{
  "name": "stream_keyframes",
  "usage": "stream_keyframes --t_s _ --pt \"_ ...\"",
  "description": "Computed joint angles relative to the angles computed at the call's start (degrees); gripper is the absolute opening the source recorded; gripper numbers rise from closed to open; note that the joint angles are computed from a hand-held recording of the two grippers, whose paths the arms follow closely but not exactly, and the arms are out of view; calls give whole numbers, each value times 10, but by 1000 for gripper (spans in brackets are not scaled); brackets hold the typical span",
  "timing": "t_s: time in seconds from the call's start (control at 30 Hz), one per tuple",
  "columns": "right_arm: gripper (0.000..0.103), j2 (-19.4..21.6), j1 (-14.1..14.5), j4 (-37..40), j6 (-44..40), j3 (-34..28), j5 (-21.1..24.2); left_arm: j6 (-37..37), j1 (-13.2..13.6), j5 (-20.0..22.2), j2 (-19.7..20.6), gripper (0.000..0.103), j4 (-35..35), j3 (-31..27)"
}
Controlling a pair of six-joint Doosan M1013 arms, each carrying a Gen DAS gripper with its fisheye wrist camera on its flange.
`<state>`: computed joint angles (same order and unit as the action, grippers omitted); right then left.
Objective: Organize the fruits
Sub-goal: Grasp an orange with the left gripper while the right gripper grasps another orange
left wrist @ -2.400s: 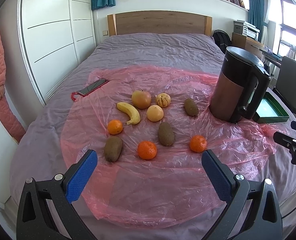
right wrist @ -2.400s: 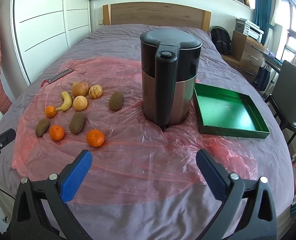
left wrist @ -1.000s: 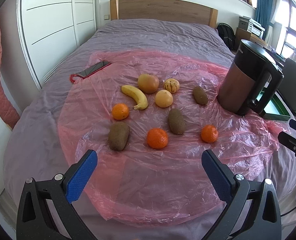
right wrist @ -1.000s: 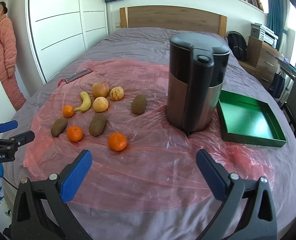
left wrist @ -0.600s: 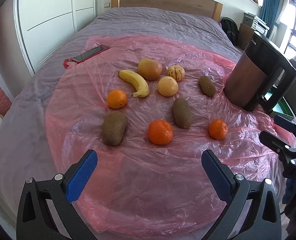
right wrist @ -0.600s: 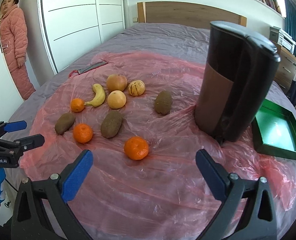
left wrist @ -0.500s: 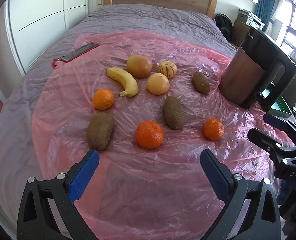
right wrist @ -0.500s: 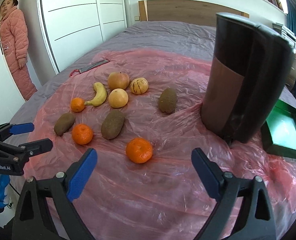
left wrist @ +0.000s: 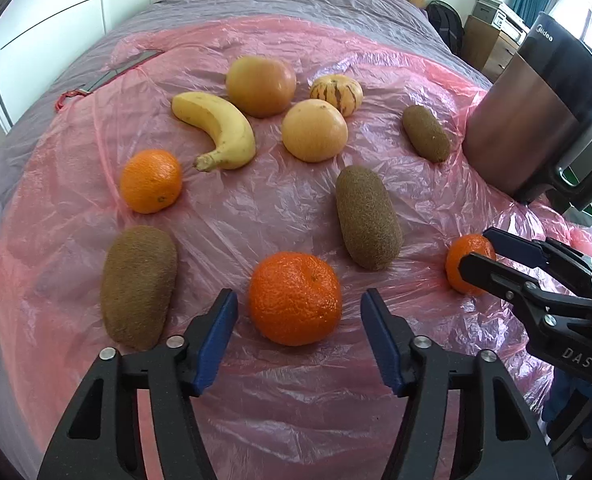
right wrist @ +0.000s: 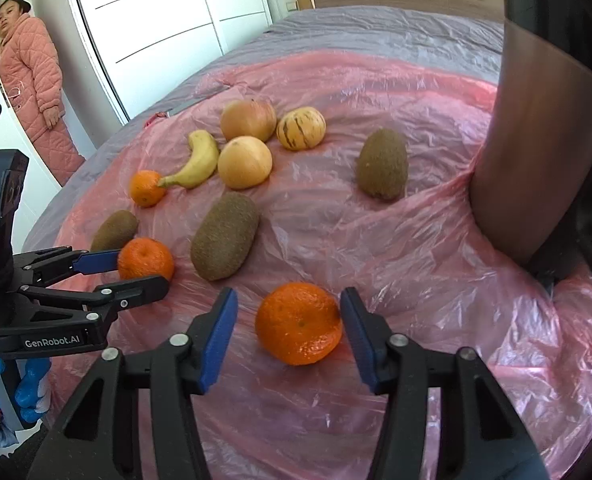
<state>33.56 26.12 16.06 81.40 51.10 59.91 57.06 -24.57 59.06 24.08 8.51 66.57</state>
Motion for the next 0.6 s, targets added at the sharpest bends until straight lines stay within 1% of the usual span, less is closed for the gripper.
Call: stream_keyframes --t_s 0.03,0.1,0.4,0.6 --pt "68 2 0 0 2 0 -3 5 1 -3 0 52 -5 1" --pt "65 3 -1 0 6 2 -6 9 1 -5 2 51 -8 2" --pt "65 11 1 -2 -7 -5 1 21 4 5 12 51 -13 -8" --pt "65 10 2 0 -13 2 4 24 4 10 14 51 -13 -10"
